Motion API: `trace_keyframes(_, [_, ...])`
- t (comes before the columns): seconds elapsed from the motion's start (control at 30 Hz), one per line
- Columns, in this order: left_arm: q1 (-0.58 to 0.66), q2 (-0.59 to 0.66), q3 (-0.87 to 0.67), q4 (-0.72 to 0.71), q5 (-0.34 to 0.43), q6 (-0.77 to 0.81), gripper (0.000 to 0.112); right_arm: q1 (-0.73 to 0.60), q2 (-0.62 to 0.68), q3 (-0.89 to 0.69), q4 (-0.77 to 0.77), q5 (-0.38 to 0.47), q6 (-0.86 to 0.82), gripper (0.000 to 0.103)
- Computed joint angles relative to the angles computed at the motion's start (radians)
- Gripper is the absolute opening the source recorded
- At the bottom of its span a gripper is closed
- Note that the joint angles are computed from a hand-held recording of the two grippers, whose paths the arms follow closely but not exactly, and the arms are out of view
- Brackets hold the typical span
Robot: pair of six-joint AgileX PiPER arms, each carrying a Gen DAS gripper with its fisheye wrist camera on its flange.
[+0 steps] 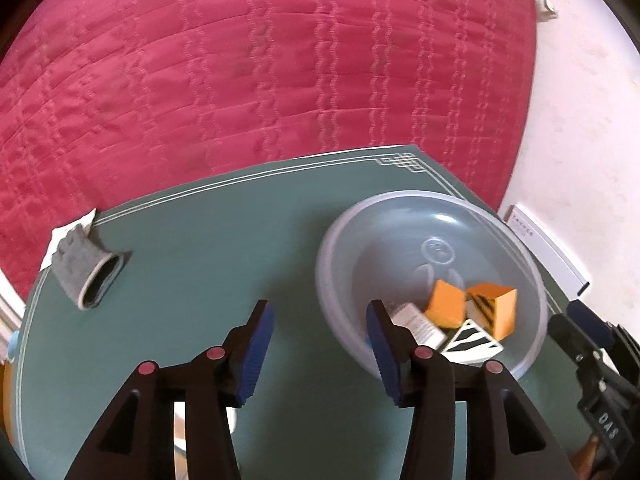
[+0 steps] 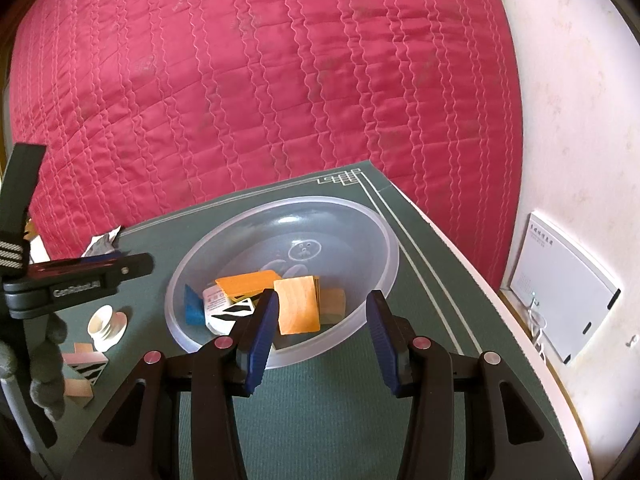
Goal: Organize rigid objects
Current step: 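Move the left gripper back and grasp the light wooden cube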
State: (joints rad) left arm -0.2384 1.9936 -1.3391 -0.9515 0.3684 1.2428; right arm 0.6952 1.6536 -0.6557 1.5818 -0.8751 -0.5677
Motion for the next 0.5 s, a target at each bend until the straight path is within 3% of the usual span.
trace_keyframes(0.5, [0.153,-0.048,0.08,-0.137,0.012,0.162,0.056,-0.005,0.001,-0.001,-0.003,0.004,0.001,0.047])
